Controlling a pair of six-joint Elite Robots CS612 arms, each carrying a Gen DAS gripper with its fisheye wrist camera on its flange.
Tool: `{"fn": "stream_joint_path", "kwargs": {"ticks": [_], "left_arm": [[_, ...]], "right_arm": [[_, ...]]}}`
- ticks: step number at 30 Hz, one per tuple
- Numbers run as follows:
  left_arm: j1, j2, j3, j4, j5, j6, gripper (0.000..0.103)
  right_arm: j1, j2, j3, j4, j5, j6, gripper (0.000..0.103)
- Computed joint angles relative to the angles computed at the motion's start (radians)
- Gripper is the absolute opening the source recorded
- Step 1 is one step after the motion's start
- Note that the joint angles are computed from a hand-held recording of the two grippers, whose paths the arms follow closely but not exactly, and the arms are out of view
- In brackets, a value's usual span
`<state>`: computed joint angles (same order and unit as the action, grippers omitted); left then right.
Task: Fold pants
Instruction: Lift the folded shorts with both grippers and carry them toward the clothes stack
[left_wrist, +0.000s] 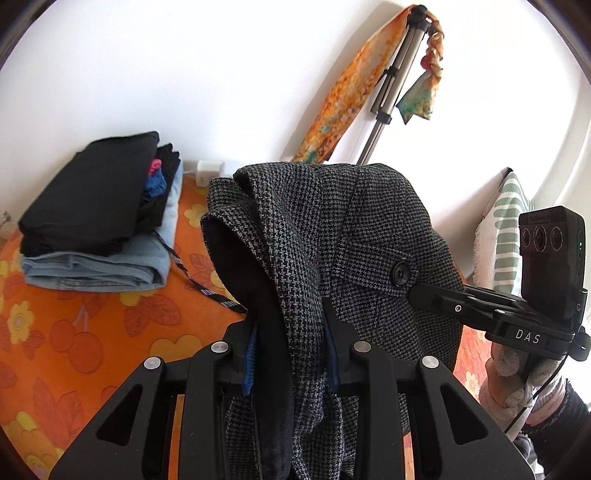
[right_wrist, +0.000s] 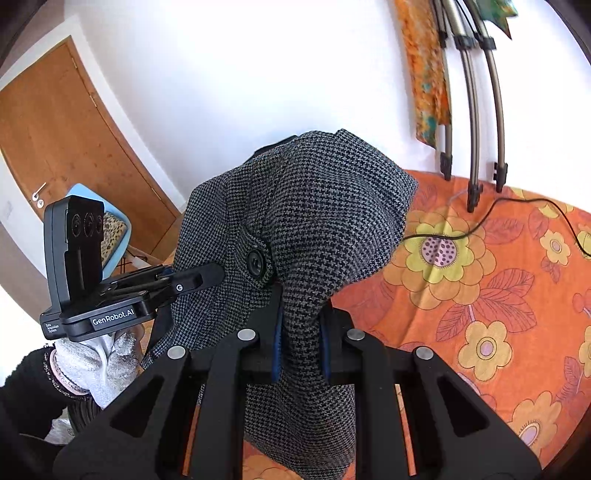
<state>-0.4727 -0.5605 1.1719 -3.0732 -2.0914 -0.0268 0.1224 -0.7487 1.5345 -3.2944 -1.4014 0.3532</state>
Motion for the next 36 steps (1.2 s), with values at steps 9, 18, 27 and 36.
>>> {"fn": "stream_joint_path", "kwargs": {"ticks": [9, 18, 27, 36], "left_arm": [[0.02, -0.032, 0.051, -0.058, -0.007, -0.012, 0.027], [0.057, -0.031, 0.033, -0.08, -0.012, -0.037, 0.027], [0.095, 0.009, -0.093, -0.052, 0.029, -0.063, 0.027], [0.126, 0.111, -0.331, 0.029, 0.056, -0.073, 0.027]], "right_arm": [[0.035, -0.016, -0.01, 0.008, -0.034, -0.015, 0.016], [0.069, 0.006, -0.1, 0.056, -0.06, -0.028, 0.016], [0.087, 0.089, -0.305, 0.13, -0.043, -0.04, 0.016], [0.094, 0.222, -0.6, 0.262, -0.056, -0.06, 0.016]]}}
